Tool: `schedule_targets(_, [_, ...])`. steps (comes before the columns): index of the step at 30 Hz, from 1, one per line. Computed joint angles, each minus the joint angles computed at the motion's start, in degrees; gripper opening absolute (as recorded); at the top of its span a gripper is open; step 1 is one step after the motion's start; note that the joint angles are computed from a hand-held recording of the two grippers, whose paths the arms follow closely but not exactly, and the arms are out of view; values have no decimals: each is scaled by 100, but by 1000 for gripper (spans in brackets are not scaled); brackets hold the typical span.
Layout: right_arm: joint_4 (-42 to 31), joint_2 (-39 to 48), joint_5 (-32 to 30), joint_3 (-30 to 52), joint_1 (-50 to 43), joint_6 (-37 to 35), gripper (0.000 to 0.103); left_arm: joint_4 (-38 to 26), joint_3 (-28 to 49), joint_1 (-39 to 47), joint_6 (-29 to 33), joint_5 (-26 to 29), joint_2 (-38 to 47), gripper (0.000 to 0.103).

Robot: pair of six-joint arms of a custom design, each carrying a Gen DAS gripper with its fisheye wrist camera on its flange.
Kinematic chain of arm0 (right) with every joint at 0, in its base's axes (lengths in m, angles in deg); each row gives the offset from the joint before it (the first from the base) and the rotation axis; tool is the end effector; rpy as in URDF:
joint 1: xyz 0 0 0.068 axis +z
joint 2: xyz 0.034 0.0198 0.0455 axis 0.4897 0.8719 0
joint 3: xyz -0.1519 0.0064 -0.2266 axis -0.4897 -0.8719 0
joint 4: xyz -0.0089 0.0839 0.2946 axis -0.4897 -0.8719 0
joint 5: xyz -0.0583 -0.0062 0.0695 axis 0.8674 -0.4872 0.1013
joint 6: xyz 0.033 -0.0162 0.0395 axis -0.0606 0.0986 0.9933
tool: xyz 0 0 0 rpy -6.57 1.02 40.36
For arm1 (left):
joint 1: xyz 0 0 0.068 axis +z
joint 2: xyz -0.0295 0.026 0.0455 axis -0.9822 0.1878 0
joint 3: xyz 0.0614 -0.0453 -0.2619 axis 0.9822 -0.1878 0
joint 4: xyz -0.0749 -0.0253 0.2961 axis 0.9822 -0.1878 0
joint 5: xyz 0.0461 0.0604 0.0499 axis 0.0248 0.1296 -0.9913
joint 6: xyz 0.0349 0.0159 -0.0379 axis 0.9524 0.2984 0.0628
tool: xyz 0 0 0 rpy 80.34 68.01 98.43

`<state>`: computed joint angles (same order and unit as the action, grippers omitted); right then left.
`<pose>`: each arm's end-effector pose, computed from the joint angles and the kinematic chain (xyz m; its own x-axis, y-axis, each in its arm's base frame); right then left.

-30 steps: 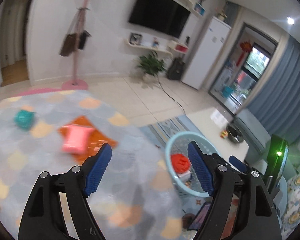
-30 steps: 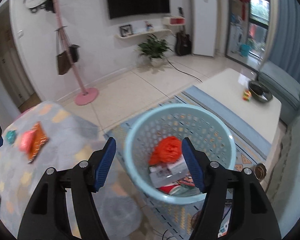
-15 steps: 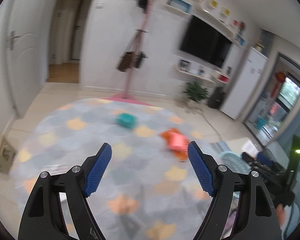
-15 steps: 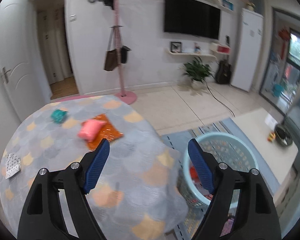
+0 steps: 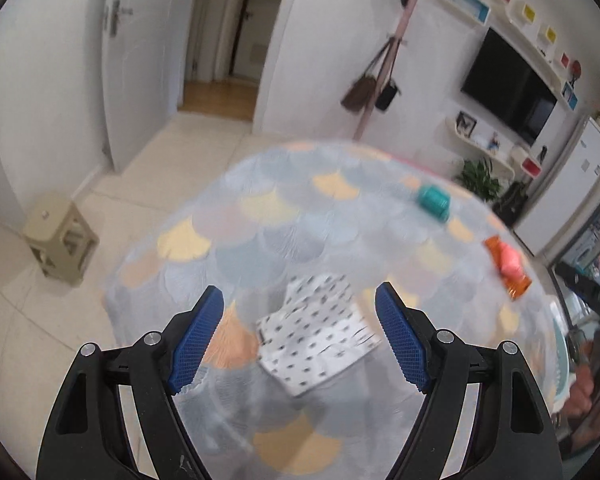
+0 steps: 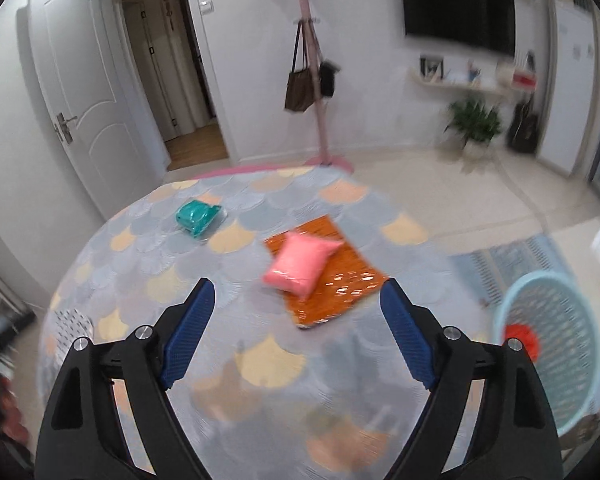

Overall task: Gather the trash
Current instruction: 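Grasp the polka-dot cloth with the left tool while the right tool grasps the pink bag, then carry the pink bag with the right tool while the left tool carries the polka-dot cloth to the basket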

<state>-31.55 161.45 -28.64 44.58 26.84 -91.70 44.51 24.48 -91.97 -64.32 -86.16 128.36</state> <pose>0.4250 0.0004 0.1991 -0.6317 -0.2883 -0.7196 -0.5580 0.8134 0.1640 0.1960 -0.0294 0.1851 -0.4621 -0.6019 -0.6513 -0.6132 0.7474 -0.2556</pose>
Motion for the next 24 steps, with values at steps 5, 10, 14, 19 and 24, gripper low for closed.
schedule_targets(5, [449, 338, 357, 60, 291, 471, 81, 550, -213, 408, 411, 499, 430, 77])
schedule_targets(10, [630, 559, 642, 185, 482, 604, 81, 974, -113, 499, 640, 691, 990, 75])
schedule_targets(14, [544, 876, 834, 488, 571, 789, 81, 1115, -17, 324, 727, 706, 1287, 70])
schedule_targets(19, [475, 1233, 970, 824, 660, 960, 81, 1131, 79, 51, 809, 581, 1456, 49])
schedule_targets(24, [679, 1205, 1282, 656, 796, 896, 71, 1127, 131, -108, 840, 501, 1520, 31])
